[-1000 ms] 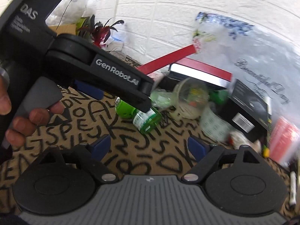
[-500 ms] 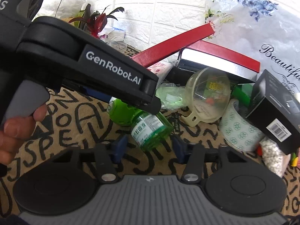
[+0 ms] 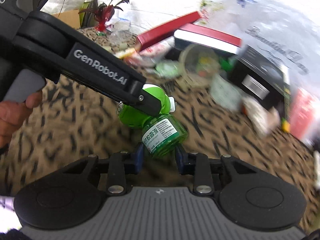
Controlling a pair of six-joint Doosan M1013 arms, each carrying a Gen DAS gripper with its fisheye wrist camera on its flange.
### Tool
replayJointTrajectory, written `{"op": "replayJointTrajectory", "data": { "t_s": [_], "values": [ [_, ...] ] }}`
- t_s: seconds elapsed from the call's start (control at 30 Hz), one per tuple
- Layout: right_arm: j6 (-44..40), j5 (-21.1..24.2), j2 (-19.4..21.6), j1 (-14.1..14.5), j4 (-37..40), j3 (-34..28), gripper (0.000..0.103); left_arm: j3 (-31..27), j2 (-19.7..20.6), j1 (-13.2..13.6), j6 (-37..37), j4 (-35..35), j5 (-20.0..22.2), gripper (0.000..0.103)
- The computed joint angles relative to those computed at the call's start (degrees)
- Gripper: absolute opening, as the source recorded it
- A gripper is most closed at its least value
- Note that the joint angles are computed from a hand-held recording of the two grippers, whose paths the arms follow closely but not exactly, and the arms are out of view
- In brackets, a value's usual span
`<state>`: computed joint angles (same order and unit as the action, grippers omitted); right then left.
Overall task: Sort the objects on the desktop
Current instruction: 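Close the left tool on the green bottle's cap and lift it, then carry the green bottle into the cardboard box and open the left tool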
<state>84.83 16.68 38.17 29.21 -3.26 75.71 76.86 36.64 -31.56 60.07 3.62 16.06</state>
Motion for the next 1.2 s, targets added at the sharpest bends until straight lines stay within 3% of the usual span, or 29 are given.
{"op": "replayJointTrajectory", "data": {
  "t_s": [0.17, 0.23, 0.33, 0.4, 0.47, 0.6, 0.77, 0.97, 1.07, 1.2],
  "values": [
    [17.74, -2.66, -5.77, -0.63, -10.11, 9.37, 0.032, 0.59, -0.23, -2.19, 18.55, -16.25, 0.25, 0.048],
    [25.7, -3.41, -7.14, -0.65, -15.93, 11.9, 0.032, -0.11, 0.15, -2.6, 22.99, -19.58, 1.31, 0.047],
    [37.34, -4.02, -7.8, -0.36, -28.01, 13.38, 0.033, -1.85, 0.8, -2.96, 17.16, -14.17, 3.78, 0.05],
    [43.37, -5.3, -8.1, -0.08, -34.78, 14.19, 0.039, -2.28, 0.85, -3.06, 13.69, -10.48, 4.36, 0.056],
    [44.0, -5.85, -7.67, 0.06, -36.07, 13.97, 0.044, -2.24, 0.81, -3.12, 11.29, -7.88, 4.4, 0.058],
    [49.2, -5.25, -7.17, 0.47, -43.41, 13.64, 0.046, -1.7, 0.68, -2.73, 16.0, -13.71, 4.62, 0.051],
    [48.62, -5.34, -6.98, 0.23, -41.12, 13.51, 0.044, -2.25, 0.91, -3.29, 12.97, -10.87, 4.74, 0.046],
    [51.42, -5.58, -8.06, 0.16, -42.69, 14.62, 0.036, -1.98, 0.12, -4.77, 6.64, -1.66, 4.65, 0.047],
    [61.56, -5.58, -9.08, 0.28, -53.06, 15.72, 0.036, -1.83, -0.53, -5.63, 3.13, 3.26, 3.36, 0.047],
    [83.97, -5.21, -11.2, -0.09, -74.92, 17.77, 0.036, -3.04, -0.74, -6.65, 1.64, 6.46, 0.83, 0.047]
  ]
}}
